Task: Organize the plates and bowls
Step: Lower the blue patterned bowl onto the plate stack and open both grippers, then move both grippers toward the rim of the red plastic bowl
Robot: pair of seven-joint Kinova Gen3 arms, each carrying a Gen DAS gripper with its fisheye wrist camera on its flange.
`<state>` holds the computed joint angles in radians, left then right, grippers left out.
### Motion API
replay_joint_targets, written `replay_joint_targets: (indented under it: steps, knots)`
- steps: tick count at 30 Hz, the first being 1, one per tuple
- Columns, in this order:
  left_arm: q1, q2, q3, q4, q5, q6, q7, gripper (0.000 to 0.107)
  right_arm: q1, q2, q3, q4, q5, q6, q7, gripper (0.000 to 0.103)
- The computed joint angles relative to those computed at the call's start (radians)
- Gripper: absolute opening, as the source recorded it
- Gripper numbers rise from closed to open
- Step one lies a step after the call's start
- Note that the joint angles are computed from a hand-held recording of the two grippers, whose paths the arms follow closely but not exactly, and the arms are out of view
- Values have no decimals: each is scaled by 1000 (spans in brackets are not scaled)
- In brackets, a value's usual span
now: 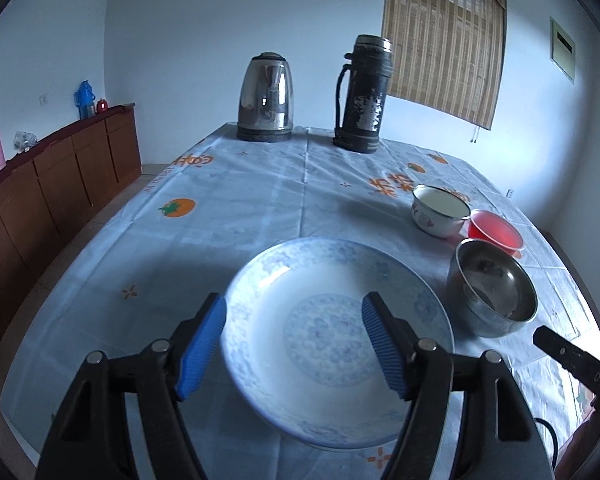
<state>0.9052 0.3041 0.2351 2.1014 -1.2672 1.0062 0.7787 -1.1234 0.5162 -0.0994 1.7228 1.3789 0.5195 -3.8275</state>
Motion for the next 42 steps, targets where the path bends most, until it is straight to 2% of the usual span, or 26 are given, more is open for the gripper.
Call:
replay_joint_targets:
  steps: [12,24,29,42]
  knots:
    - [26,57,-19,-84,40,15,-94,71,13,-26,-25,56,23,67,-67,40]
    - [45,94,-53,-124,71,37,-140,71,35,-21,-32,56,2,77,-60,40]
    - [43,100,-63,-134,74,31,-150,74,26,-15,-27,46,-8,110,-43,40]
    - [46,119,-82,-177,84,46,-189,74,43,-15,-12,48,0,87,-48,40]
